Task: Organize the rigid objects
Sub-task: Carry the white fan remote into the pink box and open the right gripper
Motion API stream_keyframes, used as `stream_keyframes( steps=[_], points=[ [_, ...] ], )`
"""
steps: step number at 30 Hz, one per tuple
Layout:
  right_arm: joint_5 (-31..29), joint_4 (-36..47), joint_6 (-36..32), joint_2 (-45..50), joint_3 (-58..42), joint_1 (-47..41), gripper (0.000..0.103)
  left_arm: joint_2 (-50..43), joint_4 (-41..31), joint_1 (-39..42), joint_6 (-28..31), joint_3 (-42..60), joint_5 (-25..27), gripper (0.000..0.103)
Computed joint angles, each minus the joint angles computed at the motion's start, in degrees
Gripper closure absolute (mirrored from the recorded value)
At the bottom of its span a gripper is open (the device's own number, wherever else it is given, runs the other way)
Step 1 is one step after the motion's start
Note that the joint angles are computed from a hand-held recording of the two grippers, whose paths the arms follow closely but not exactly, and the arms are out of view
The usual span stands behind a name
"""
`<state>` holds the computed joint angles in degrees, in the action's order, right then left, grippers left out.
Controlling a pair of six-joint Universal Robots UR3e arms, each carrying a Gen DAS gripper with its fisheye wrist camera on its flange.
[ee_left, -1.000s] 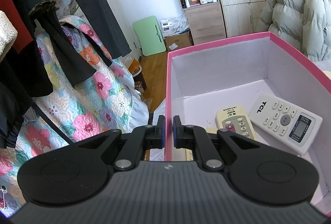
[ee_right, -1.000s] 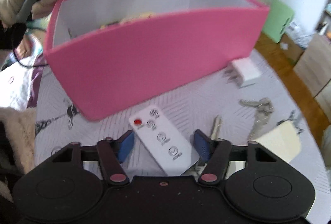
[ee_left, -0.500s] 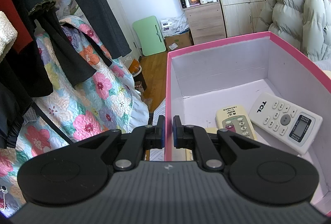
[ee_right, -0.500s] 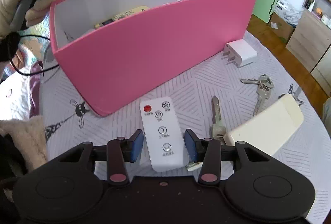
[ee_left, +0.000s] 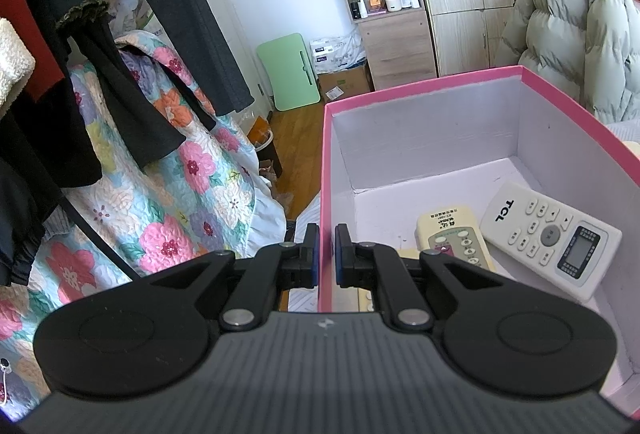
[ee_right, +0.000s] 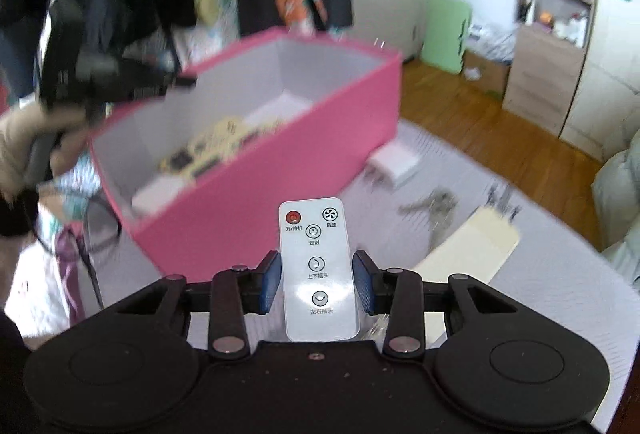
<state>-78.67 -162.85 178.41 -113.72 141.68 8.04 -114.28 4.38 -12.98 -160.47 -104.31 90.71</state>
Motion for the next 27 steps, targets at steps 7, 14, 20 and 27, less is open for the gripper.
stream_keyframes(
  steps=[7,14,20,27],
  points=[
    [-0.9,-4.7,-1.7,7.6,-11.9,4.0,0.059,0.2,-0.3,0.1,0.1,0.3,-0.1,0.096],
    [-1.8,8.9,-8.7,28.6,-38.6,9.3,0.059,0.1,-0.3,0.1,-0.2,0.4,-0.3,0.096],
    [-8.0,29.4,-16.0,43.3,-62.0,13.1,0.059,0.3,0.1,0.6,0.0,-0.1,-1.0,0.096],
    [-12.7,44.4,-21.6,54.2,-79.3,16.2,0.059,0.7,0.6,1.3,0.1,-1.0,-1.8,0.096]
  ],
)
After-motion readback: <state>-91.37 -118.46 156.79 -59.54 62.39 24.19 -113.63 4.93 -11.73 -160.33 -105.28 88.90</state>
